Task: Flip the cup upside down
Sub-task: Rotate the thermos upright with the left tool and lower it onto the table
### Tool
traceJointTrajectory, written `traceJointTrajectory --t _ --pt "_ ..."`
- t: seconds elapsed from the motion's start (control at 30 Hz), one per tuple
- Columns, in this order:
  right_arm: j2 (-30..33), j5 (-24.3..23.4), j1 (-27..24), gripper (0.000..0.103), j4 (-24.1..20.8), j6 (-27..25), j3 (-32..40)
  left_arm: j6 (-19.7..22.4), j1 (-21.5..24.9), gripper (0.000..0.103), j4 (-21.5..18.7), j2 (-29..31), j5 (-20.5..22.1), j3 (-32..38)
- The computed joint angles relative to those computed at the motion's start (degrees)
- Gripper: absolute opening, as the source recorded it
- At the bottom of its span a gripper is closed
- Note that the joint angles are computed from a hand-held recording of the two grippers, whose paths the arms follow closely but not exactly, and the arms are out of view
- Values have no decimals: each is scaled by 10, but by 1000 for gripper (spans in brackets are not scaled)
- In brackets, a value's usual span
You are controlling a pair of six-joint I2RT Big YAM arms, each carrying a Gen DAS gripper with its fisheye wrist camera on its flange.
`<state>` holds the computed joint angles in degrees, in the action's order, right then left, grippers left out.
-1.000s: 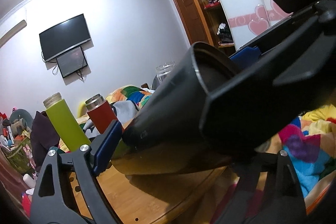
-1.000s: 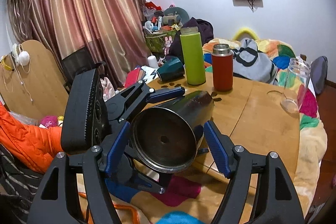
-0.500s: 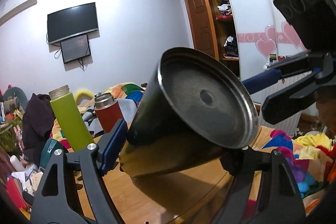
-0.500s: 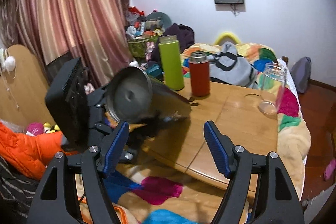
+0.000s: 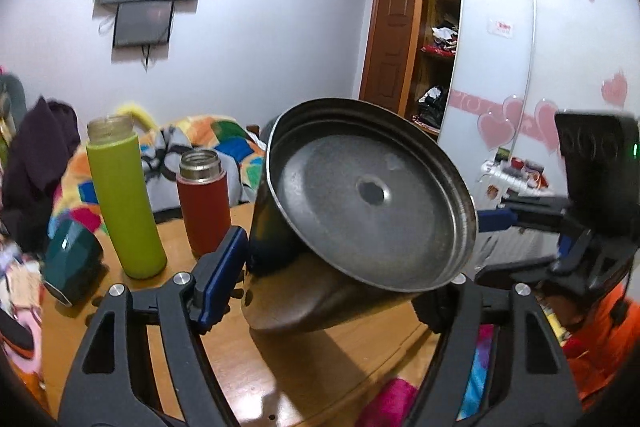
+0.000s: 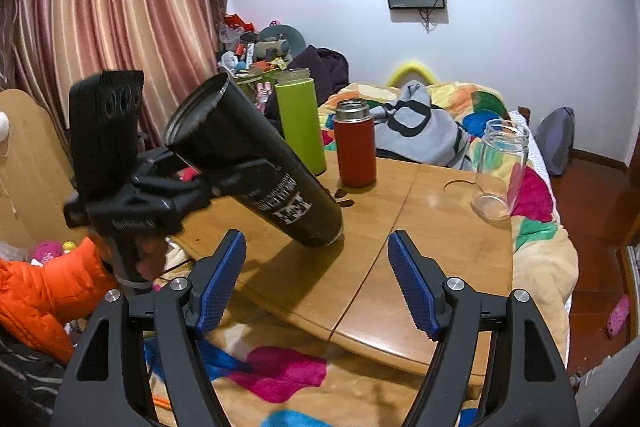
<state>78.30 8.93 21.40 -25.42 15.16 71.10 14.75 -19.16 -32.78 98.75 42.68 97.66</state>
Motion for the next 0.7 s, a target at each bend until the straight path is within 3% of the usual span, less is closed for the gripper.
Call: traceJointTrajectory --t 0.27,0.7 --pt "16 51 5 70 9 0 10 -20 9 73 -82 42 23 78" --pt "26 91 -1 70 21 19 12 -10 -11 71 -181 110 -9 208"
